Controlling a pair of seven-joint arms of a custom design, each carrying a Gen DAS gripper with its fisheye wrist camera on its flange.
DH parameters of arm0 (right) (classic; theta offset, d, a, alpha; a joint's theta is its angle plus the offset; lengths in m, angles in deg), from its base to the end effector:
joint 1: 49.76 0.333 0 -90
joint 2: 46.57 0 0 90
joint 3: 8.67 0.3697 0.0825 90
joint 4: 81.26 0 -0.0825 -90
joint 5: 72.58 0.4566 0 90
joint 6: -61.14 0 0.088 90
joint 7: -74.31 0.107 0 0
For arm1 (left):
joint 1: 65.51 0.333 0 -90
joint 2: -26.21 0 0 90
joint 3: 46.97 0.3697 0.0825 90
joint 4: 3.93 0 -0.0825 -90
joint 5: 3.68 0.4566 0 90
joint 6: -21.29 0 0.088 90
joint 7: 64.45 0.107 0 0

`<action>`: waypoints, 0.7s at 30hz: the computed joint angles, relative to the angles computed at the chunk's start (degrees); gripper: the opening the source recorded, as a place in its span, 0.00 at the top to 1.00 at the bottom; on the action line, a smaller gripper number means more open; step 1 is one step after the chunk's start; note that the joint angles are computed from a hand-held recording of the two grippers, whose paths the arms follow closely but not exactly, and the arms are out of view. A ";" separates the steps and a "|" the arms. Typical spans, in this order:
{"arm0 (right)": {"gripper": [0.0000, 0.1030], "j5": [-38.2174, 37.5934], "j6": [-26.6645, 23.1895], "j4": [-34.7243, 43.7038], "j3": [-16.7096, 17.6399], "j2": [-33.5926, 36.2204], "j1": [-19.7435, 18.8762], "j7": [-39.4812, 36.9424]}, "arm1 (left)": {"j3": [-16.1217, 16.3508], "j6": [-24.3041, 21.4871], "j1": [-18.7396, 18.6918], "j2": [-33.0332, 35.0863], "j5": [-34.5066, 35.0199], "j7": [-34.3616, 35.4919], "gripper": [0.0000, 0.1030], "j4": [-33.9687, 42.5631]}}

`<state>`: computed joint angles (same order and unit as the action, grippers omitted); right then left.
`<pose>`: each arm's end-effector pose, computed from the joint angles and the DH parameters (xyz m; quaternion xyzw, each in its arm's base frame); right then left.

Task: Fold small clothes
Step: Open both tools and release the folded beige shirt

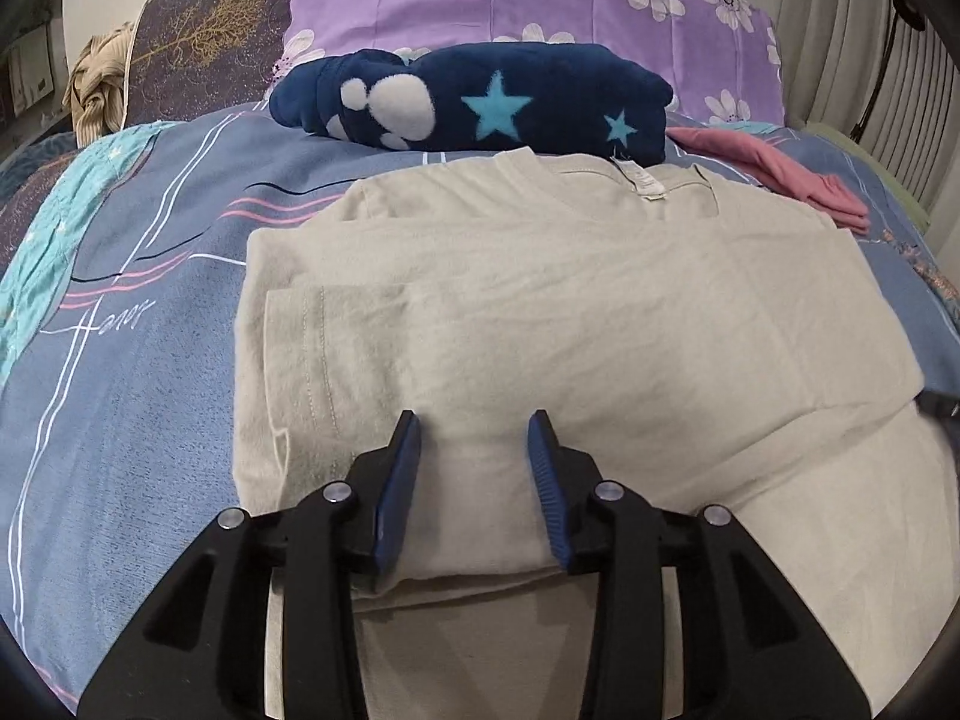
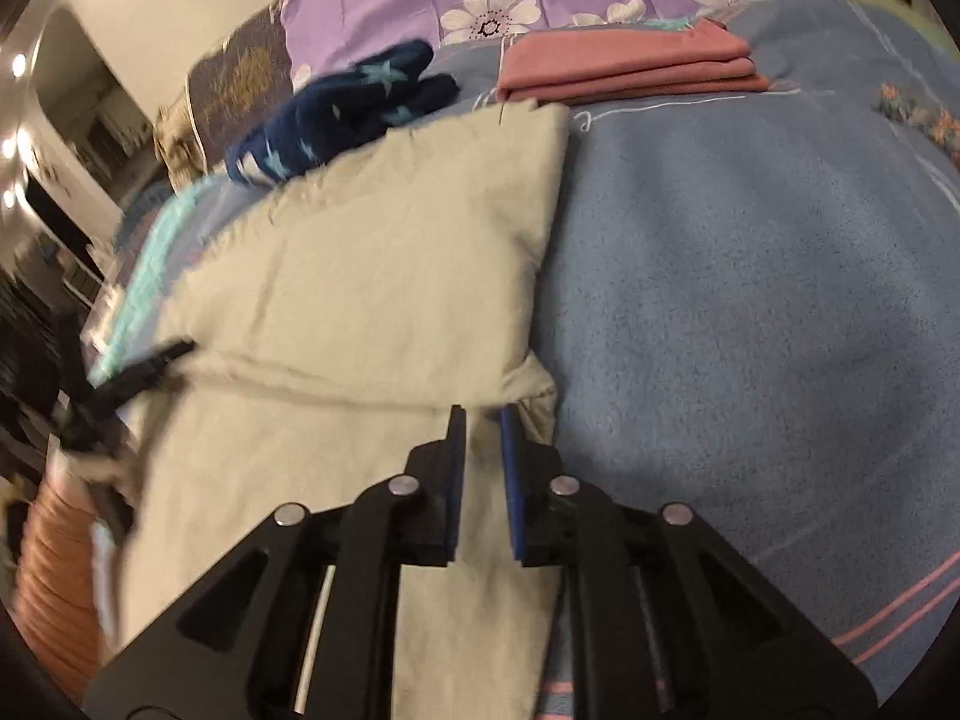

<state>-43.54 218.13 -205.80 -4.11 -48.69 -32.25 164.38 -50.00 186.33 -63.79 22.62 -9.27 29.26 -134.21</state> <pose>0.5899 0.2191 0.4880 -0.6598 0.6752 -0.0273 0.3286 0.6098 -0.0087 0.4709 -0.6667 0.6688 -0.2457 0.2190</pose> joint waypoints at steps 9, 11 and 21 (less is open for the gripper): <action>0.55 7.94 -5.92 19.67 -0.60 15.02 -5.12 -1.56 | -0.39 0.93 0.34 0.36 3.73 -3.12 0.62 -0.04; 0.49 9.37 -6.82 23.07 0.09 18.23 -5.92 -1.08 | -0.55 1.00 0.54 0.27 5.31 -4.35 0.61 -0.15; 0.99 -32.36 -4.97 24.73 -11.48 20.30 5.70 26.93 | -0.36 1.38 0.29 0.22 4.17 -3.66 0.61 -0.32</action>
